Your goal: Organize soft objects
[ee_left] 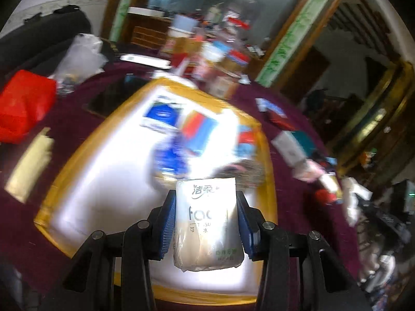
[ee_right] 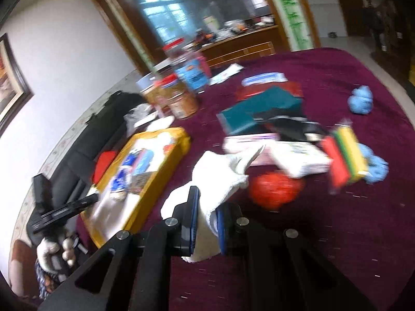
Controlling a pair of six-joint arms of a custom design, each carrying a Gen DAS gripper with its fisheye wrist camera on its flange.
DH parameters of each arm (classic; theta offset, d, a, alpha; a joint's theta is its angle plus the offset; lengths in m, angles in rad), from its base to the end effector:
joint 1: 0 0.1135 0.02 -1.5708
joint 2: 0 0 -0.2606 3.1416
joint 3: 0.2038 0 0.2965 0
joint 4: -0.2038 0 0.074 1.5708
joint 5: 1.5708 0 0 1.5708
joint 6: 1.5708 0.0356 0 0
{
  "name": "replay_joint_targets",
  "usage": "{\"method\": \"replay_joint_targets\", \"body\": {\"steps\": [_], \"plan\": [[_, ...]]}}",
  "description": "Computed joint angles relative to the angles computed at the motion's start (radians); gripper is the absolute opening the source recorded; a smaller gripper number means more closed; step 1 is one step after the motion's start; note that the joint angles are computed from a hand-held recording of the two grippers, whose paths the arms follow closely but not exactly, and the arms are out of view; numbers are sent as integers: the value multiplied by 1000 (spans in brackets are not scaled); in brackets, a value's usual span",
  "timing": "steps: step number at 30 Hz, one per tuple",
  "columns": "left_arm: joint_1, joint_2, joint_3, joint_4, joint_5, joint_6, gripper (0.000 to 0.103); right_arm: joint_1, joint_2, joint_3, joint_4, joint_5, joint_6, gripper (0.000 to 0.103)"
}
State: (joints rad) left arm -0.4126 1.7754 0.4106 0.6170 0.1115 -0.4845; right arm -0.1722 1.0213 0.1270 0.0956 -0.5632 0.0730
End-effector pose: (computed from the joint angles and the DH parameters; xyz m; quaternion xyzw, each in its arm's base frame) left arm 0.2469 -0.1124 0.0223 -0.0106 0.9153 -0.2192 0.3377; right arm 0.1856 -0.0130 0.0723 0.0050 0.8960 0.2392 0.3740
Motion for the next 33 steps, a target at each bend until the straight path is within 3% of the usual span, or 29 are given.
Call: {"method": "replay_joint_targets", "body": {"steps": [11,15,17,22,27,30,33], "plan": [[99,165,219,-218,-76,130,49,568,317,189,184,263,197,12],[115,230,312,-239,-82,151,63,695,519,317,213,307,220,12],[133,236,323,-237,-43,134,64,738,629,400,196,315,224,12],[176,138,178,-91,47,84,69,789,830,601,103,297,210,12],[243,22,24,20,108,51,73,813,972,776,-1,352,182,12],[274,-11,-26,47,132,42,73,811,1020,830,-29,373,194,16],[293,-32,-63,73,146,27,75,784,989,793,8,322,229,26]]}}
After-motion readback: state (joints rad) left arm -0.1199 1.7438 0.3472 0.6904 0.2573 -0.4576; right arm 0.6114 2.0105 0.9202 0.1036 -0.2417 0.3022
